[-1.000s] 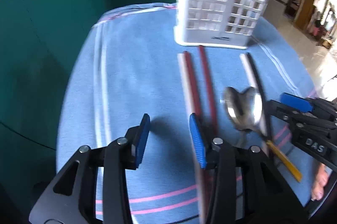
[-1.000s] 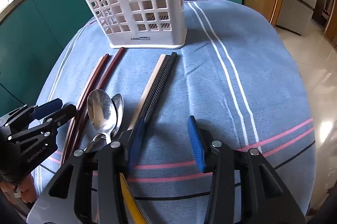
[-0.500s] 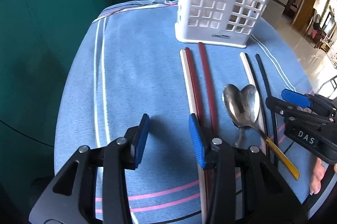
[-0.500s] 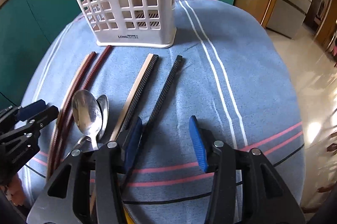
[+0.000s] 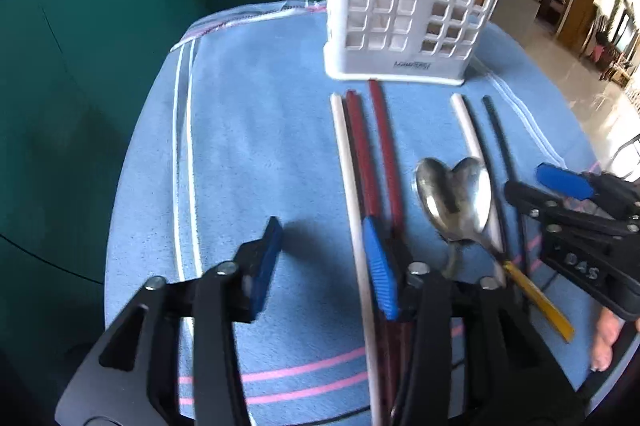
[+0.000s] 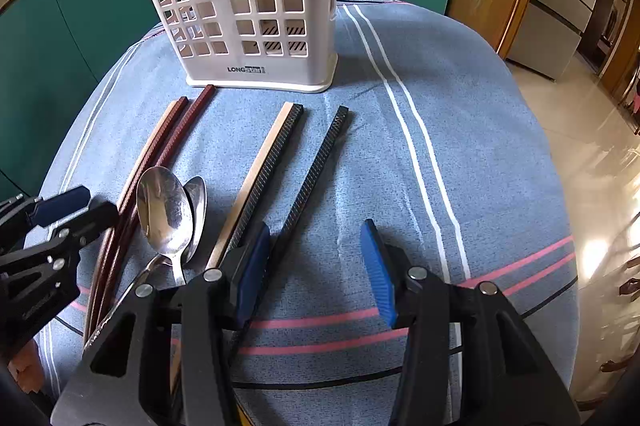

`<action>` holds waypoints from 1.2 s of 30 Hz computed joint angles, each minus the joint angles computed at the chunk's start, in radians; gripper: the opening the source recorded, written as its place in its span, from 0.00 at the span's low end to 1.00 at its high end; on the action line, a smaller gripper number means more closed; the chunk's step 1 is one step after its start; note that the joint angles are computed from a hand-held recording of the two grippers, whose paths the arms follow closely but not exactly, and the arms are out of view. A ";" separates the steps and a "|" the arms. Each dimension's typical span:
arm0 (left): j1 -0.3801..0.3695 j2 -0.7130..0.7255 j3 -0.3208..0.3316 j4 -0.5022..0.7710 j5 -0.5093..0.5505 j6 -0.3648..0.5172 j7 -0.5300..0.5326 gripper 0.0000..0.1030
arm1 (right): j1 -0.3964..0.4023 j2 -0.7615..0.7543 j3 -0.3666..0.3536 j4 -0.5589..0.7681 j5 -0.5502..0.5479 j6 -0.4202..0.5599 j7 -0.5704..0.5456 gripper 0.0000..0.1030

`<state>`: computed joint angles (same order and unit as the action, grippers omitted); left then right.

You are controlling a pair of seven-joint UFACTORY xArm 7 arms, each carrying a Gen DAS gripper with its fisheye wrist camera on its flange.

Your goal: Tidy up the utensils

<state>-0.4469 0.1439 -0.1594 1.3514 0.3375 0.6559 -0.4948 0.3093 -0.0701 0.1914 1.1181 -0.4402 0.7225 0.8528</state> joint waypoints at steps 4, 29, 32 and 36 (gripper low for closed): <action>-0.004 0.013 0.006 0.006 0.031 -0.004 -0.021 0.46 | 0.001 0.000 0.003 0.001 -0.016 0.005 0.010 0.46; 0.044 0.130 0.027 0.215 -0.122 0.111 0.074 0.26 | -0.095 -0.061 -0.011 -0.034 0.182 -0.020 -0.188 0.27; 0.022 0.203 0.044 0.325 -0.094 0.162 0.086 0.27 | -0.087 -0.004 -0.021 0.023 0.163 -0.003 -0.175 0.27; -0.009 0.284 0.064 0.445 -0.070 0.230 0.108 0.29 | -0.070 0.075 -0.040 0.107 0.112 0.036 -0.150 0.29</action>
